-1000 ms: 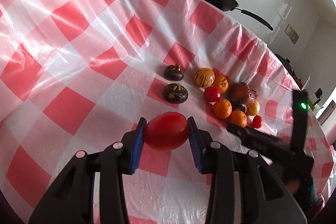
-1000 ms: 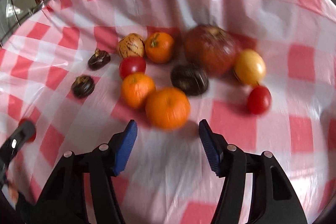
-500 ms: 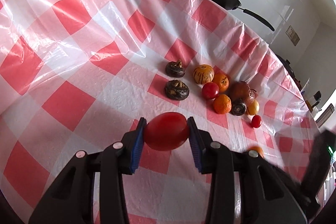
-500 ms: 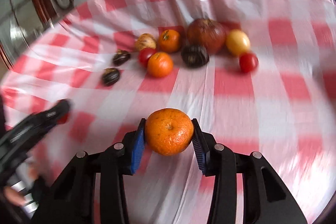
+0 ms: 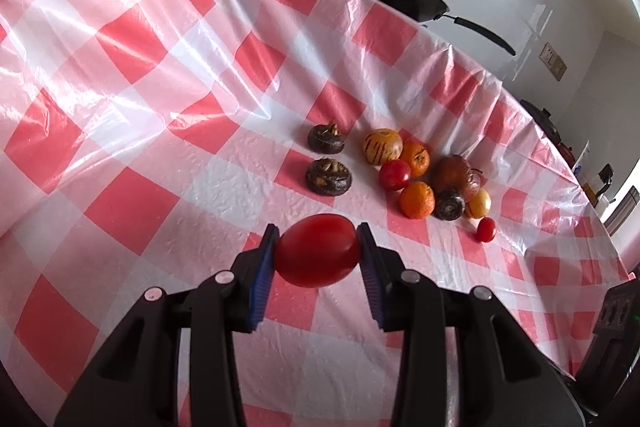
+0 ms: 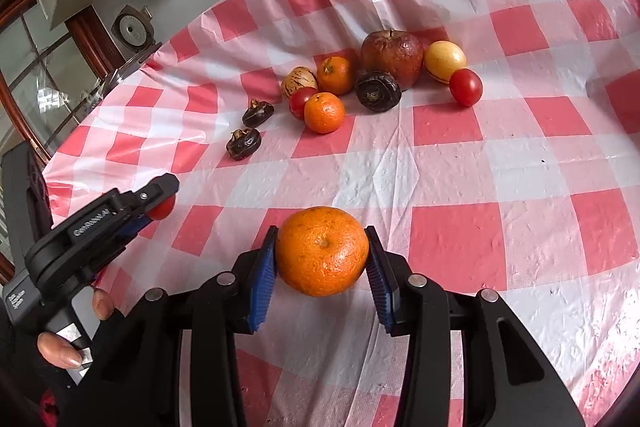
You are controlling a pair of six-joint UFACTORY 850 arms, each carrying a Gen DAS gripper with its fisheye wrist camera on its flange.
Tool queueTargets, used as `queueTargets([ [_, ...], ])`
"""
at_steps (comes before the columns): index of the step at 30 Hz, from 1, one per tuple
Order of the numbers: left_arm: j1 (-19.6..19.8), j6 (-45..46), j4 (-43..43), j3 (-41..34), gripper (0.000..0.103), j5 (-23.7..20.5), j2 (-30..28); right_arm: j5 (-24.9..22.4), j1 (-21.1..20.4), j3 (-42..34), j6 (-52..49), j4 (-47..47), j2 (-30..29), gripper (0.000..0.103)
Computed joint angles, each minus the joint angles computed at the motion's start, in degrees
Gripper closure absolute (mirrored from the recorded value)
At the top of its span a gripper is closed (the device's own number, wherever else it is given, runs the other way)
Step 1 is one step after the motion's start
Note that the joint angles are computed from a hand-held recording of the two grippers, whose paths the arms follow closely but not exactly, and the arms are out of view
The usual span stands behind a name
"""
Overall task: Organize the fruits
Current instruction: 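Carry the tomato and mandarin into the white box and release both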
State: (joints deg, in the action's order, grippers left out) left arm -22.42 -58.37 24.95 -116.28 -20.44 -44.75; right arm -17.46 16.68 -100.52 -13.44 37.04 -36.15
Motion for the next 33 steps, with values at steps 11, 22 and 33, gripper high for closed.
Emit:
queueTargets([
  [11,-3.3,-15.6,19.3,12.7,0.063,-4.1,9.2,-1.3,0.6,1.8,5.0,-4.0,1.5,0.061],
  [22,-6.9,-38.6,42.3,39.0,0.063,-4.6,29.0,1.2,5.1,18.6,-14.2,13.4,14.0,0.061],
  [33,-8.3,-42.0,45.7,55.4,0.063,-10.9,43.1,0.2,11.9,22.2,-18.0,9.3,18.5,0.061],
])
